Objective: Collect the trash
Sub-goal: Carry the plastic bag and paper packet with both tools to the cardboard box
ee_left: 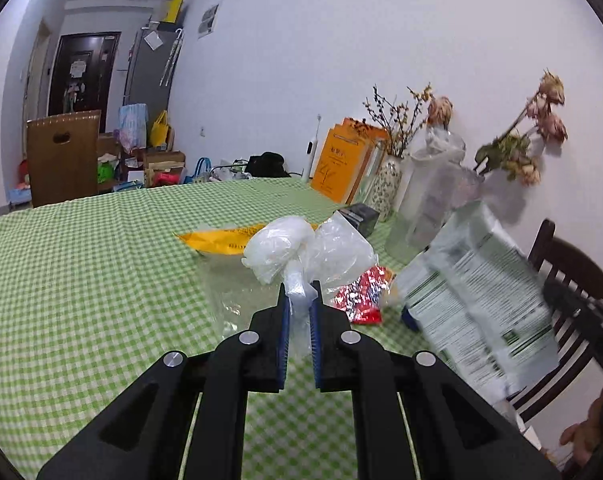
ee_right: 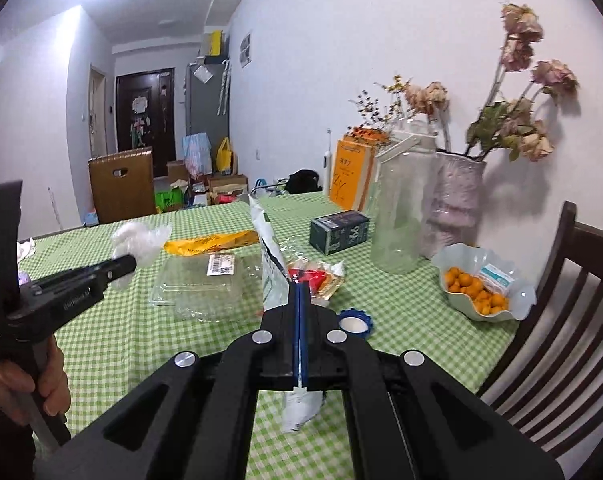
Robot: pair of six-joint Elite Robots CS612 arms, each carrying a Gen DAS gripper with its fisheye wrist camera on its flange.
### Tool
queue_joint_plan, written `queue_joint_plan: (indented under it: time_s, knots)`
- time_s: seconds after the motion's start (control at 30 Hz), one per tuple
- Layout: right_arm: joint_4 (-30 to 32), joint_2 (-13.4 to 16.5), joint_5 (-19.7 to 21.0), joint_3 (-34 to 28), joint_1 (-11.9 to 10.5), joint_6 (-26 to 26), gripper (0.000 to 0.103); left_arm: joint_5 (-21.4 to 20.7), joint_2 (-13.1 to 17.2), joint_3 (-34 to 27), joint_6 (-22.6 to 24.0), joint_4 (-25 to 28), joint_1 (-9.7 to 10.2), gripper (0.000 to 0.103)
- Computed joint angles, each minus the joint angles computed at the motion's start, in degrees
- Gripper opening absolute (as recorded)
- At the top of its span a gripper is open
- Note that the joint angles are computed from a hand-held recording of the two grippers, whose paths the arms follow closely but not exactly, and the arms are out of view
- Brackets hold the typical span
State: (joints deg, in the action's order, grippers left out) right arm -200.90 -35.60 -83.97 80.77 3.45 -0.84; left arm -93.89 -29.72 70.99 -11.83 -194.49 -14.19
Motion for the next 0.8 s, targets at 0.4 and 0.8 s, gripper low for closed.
queue_joint_plan:
  time_s: [0.4,0.8]
  knots:
    - [-6.3,-3.8,-5.8,9.7,-3.9,2.0,0.000,-6.2,-1.6,2.3,3.9,-0.2,-3.70,0.006]
    - [-8.0,-7.8,-17.2,22.4,-9.0,4.4,0.000,-15.1,-1.9,4.0,13.9,7.8,-10.01,0.007]
